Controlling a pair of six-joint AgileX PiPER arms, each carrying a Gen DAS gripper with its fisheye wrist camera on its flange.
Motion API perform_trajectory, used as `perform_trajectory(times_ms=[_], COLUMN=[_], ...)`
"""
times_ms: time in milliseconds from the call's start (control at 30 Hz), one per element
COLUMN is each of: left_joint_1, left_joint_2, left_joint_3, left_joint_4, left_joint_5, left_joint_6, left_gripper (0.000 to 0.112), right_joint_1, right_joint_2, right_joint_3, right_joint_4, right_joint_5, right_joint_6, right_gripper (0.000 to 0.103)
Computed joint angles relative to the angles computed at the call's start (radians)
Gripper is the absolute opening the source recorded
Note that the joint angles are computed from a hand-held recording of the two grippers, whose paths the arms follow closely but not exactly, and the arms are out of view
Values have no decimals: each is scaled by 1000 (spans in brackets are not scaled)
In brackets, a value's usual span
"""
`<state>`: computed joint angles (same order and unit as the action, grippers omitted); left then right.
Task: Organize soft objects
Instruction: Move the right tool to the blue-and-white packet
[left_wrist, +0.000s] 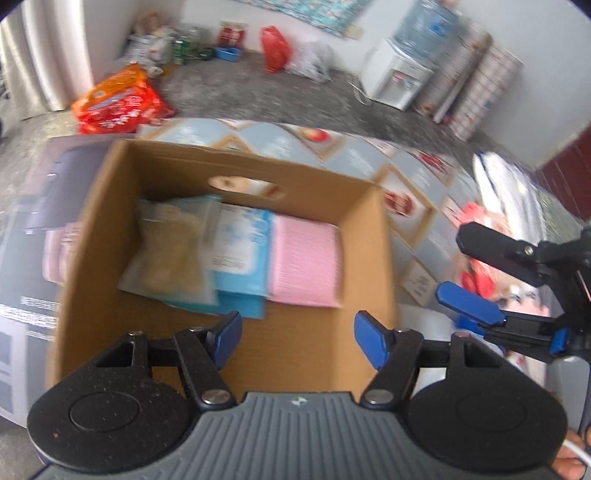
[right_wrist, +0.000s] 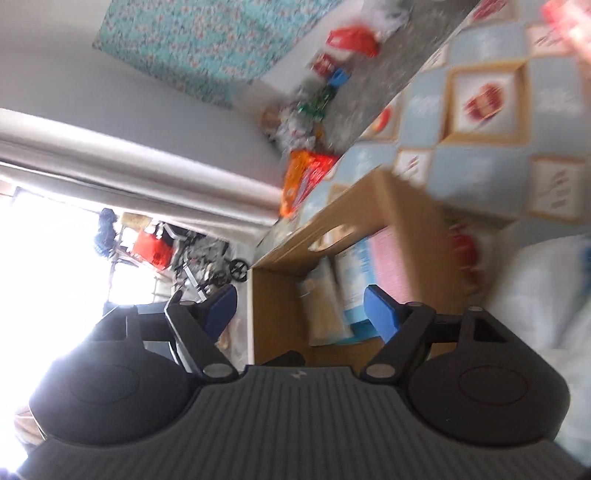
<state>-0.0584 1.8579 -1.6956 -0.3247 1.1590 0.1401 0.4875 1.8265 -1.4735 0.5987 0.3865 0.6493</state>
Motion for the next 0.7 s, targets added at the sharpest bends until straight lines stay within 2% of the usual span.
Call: perform_trajectory(times_ms=[167,333,500,600,700], left_joint_1=[-148,-315,-485,-560,-608], left_joint_2=[-25,6,82,146,216], left_joint_3=[29,-13,-102,-179,-278], left_joint_4=[-6,1,44,74,92], left_joint_5=[-22,-38,-48,-29,27], left_joint_6=[-56,-134,-231,-297,-369], left_gripper=[69,69,69,69,65], right_joint_1=[-78,-221,-479,-648,-778], right_joint_2=[-254,-476,-625,-640,-598], right_joint_3=[268,480,628,671,684], right_joint_4=[-91,-168,-77,24,118], right_joint_5=[18,96,216,305,380], right_joint_6=[60,99,-100,-292,-487], right_gripper=[77,77,77,77,77])
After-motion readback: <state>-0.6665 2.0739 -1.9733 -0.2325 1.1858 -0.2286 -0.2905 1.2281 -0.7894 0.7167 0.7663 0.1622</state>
